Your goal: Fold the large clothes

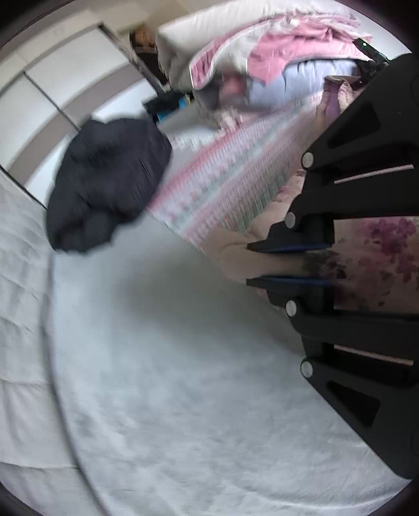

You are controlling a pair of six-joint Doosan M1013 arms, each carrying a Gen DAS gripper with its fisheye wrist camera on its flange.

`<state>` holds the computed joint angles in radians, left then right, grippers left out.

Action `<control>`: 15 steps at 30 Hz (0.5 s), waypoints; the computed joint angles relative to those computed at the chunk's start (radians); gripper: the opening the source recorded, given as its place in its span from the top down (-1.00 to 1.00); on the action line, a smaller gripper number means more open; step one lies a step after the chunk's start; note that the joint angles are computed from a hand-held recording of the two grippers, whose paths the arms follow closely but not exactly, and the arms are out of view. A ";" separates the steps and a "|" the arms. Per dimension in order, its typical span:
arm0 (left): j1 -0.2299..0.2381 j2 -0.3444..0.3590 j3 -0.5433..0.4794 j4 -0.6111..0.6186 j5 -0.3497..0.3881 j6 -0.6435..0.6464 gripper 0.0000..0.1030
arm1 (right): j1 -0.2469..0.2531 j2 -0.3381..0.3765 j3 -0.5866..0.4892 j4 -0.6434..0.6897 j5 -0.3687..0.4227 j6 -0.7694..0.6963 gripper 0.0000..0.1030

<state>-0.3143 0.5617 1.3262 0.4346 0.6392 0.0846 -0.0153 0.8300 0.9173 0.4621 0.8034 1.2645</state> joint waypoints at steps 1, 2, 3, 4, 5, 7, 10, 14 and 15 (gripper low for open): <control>0.003 0.011 -0.004 -0.011 0.024 -0.001 0.76 | 0.002 0.016 -0.016 -0.020 0.020 0.027 0.78; 0.001 0.021 -0.013 0.010 0.070 -0.018 0.93 | 0.005 0.028 -0.026 -0.044 0.030 0.051 0.78; -0.008 0.037 -0.039 0.043 0.162 -0.031 0.99 | 0.010 0.033 -0.029 -0.070 0.027 0.068 0.78; -0.012 0.051 -0.055 0.060 0.231 -0.031 0.99 | 0.017 0.037 -0.032 -0.107 0.018 0.085 0.77; -0.009 0.055 -0.056 0.038 0.247 -0.027 0.99 | 0.024 0.038 -0.033 -0.140 0.008 0.099 0.77; 0.000 0.042 -0.027 -0.003 0.185 -0.035 0.99 | 0.037 0.038 -0.035 -0.195 -0.008 0.114 0.76; -0.012 0.037 -0.032 0.041 0.202 -0.045 0.99 | 0.045 0.037 -0.030 -0.228 -0.013 0.126 0.68; -0.032 0.034 -0.045 0.104 0.225 -0.040 0.97 | 0.029 0.030 -0.024 -0.140 -0.004 0.082 0.55; -0.032 0.032 -0.047 0.107 0.226 -0.034 0.95 | 0.025 0.025 -0.018 -0.122 -0.007 0.074 0.54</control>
<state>-0.3463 0.5938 1.2790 0.5413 0.8649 0.0501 0.0100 0.8552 0.8988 0.3405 0.7968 1.3389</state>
